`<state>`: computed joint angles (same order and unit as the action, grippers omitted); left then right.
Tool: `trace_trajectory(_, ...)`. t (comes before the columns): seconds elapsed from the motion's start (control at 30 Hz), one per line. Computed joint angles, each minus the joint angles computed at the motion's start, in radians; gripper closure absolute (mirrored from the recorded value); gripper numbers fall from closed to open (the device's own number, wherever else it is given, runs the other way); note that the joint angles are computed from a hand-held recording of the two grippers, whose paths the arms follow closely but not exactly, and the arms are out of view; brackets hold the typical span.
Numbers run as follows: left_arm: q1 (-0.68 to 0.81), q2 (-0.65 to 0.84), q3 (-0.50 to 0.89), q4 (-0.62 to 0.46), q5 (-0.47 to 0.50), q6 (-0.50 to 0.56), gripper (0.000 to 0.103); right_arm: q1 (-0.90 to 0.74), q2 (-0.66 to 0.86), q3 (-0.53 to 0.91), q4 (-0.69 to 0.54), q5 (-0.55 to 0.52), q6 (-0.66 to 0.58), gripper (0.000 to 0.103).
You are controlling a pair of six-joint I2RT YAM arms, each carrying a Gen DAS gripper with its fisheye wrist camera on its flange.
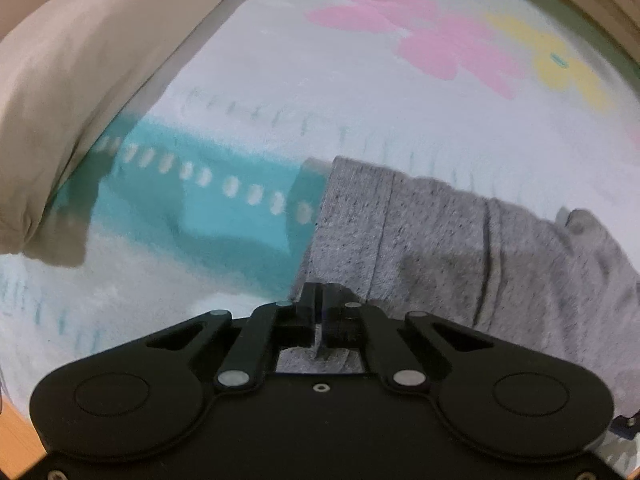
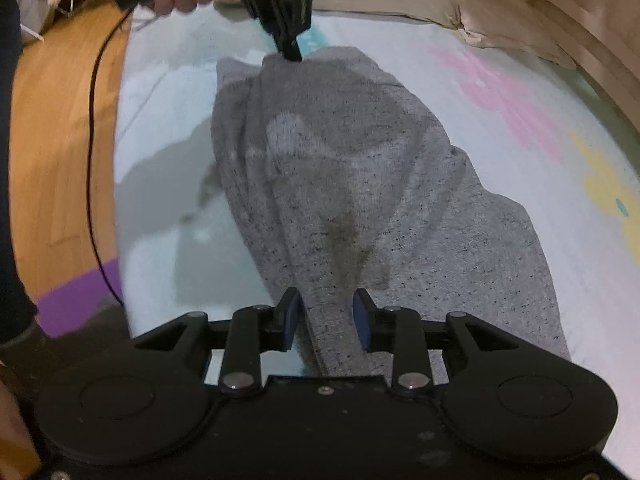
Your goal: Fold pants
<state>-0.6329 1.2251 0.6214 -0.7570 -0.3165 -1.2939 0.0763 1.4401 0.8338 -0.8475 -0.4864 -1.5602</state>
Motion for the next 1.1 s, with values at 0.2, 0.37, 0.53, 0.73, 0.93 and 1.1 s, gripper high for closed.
trace_trajectory(0.2,-0.065,-0.003,0.070,-0.097,-0.060,-0.066,0.100,-0.010,-0.019,0.008,0.004,-0.014,0.006,0.098)
trace_trajectory(0.37,-0.178,-0.041,0.168,-0.263,-0.136,-0.194,0.100,-0.055,-0.021,0.055,-0.038,-0.068,0.029,0.098)
trace_trajectory(0.53,-0.303,-0.073,0.224,-0.394,-0.176,-0.342,0.100,-0.107,-0.013,0.089,-0.118,-0.096,-0.027,0.098)
trace_trajectory(0.73,-0.374,-0.035,0.256,-0.437,-0.141,-0.393,0.100,-0.122,-0.058,0.039,-0.143,-0.081,-0.153,0.098)
trace_trajectory(0.93,-0.322,0.008,0.201,-0.390,0.022,-0.375,0.100,-0.081,-0.036,0.004,-0.094,0.022,-0.155,0.088)
trace_trajectory(1.1,-0.372,0.065,0.312,-0.571,-0.064,-0.504,0.099,-0.094,0.011,0.121,-0.191,-0.012,-0.091,0.080)
